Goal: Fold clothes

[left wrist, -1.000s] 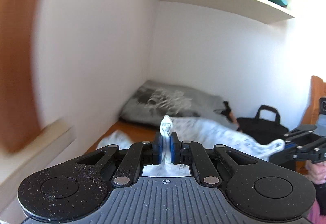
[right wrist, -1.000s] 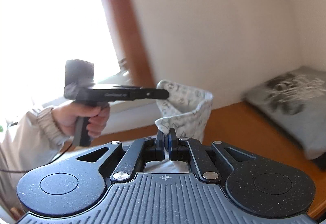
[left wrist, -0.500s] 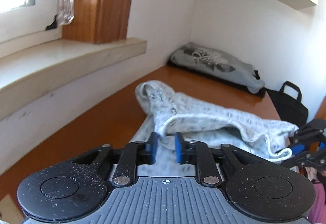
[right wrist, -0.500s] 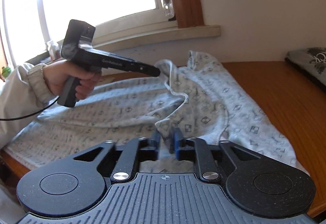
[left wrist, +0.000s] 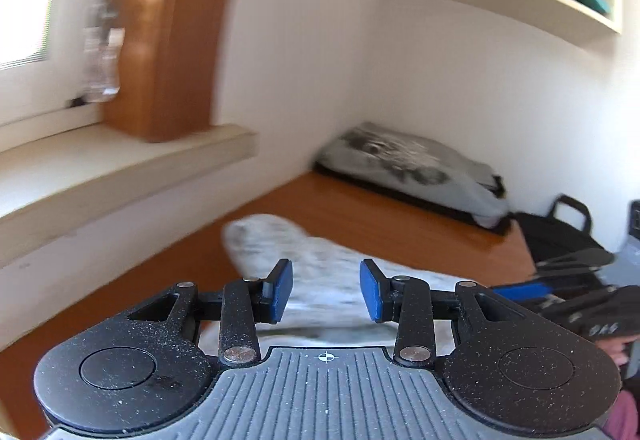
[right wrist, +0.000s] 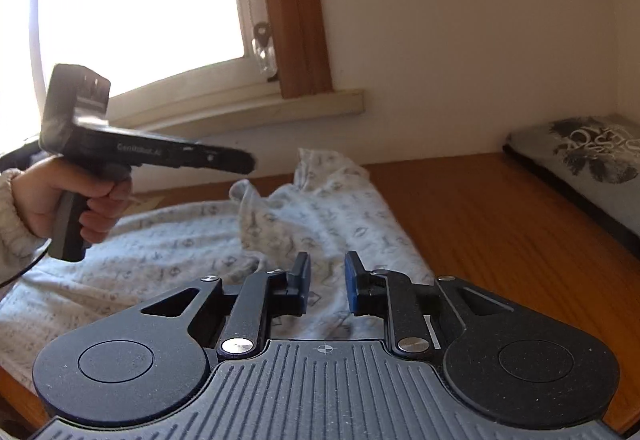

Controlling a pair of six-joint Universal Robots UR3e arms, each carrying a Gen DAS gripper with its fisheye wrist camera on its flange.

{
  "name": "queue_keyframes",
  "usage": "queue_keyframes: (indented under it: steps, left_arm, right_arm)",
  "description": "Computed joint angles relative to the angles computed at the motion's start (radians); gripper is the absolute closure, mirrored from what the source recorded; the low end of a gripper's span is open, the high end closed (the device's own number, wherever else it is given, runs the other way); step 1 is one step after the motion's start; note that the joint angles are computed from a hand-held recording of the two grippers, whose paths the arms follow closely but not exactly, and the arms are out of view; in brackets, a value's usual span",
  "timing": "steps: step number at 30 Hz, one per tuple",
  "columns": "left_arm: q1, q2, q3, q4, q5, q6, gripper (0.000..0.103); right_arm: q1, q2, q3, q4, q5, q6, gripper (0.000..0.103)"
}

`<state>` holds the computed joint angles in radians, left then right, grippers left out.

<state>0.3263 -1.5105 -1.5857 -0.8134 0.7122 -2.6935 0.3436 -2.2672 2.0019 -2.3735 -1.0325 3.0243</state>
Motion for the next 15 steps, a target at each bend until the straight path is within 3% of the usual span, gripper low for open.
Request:
queue_keyframes:
  steps: [5,10,12,15]
  left_arm:
    - [-0.05,0.011,-0.016,-0.001,0.064,0.017,0.062]
    - [-0.048,-0.003,0.014,-0.062,0.171,-0.035,0.062]
    - [-0.009,0.006,0.0,-0.092,0.119,-0.058,0.062]
    - [0.044,0.014,-0.009,-0.16,0.028,-0.098,0.062]
  right_arm:
    - [0.123,0.029,0.01,-0.075,-0.07,0.024,0.082]
    - [0.219,0.099,-0.015,-0.122,-0.143,0.056,0.071]
    - [0.264,0.138,-0.024,-0.136,-0.201,0.065,0.066]
    - [0.299,0.189,-0.026,-0.158,-0.249,0.07,0.067]
